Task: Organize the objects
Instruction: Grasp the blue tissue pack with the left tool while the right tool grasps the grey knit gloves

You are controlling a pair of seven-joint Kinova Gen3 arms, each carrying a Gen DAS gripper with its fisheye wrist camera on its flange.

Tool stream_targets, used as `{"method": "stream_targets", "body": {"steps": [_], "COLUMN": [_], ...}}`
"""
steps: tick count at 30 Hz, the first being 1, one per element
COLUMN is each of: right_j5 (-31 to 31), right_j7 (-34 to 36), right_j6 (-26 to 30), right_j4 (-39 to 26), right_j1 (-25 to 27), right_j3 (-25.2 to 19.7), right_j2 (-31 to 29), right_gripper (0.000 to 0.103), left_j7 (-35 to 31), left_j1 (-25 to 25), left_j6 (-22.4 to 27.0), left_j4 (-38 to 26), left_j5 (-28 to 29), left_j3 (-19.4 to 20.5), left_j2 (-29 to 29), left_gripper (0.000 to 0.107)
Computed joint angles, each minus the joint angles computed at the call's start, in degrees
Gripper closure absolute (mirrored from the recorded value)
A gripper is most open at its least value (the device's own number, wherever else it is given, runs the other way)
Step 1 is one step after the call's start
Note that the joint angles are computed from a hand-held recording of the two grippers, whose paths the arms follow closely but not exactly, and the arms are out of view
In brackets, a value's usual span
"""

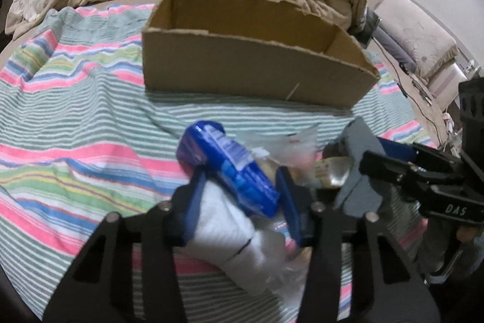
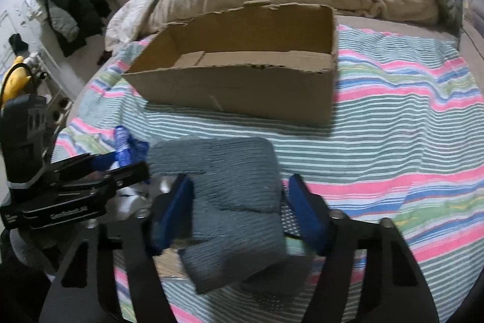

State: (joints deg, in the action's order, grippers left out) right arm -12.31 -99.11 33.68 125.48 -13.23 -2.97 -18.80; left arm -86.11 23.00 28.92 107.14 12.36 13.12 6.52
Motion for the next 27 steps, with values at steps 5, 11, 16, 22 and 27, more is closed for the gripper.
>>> {"method": "stream_targets", "body": {"steps": [5, 11, 16, 22, 27], "right_j5": [-1.0, -2.0, -1.5, -0.8, 0.3], "right_j7": [1.5, 2.5, 2.1, 2.3, 2.3], "right_j6": [-0.9, -0.3, 1.0, 3.6, 5.5], "right_j4": [0.8, 1.1, 0.0, -2.6, -4.7], "right_j1": [-1.2, -1.1, -0.6, 0.0, 0.7], "right_j3": [1.0, 1.7, 1.3, 2.0, 1.4], "right_j2": [-0.7, -2.6, -4.3, -6.1, -6.2], "right_gripper": [0.053, 0.066, 0.077, 0.096, 0.097], "left_j7": [0.1, -1.1, -0.6, -1.1, 1.0], "left_j1": [0.4, 0.2, 0.3, 0.2, 0.6], "left_j6": [-0.1, 0.2, 1.0, 2.1, 4.2], "left_j4": [-0.1, 0.1, -0.6, -2.3, -3.9], "left_j5": [-0.6, 0.3, -0.2, 0.3, -1.6], "left_j3": [0.1, 0.1, 0.0, -0.1, -0.2], "left_j2": [-0.8, -2.6, -3.8, -4.6, -3.1], "left_gripper": [0.07, 0.073, 0.079, 0.089, 0.095]}}
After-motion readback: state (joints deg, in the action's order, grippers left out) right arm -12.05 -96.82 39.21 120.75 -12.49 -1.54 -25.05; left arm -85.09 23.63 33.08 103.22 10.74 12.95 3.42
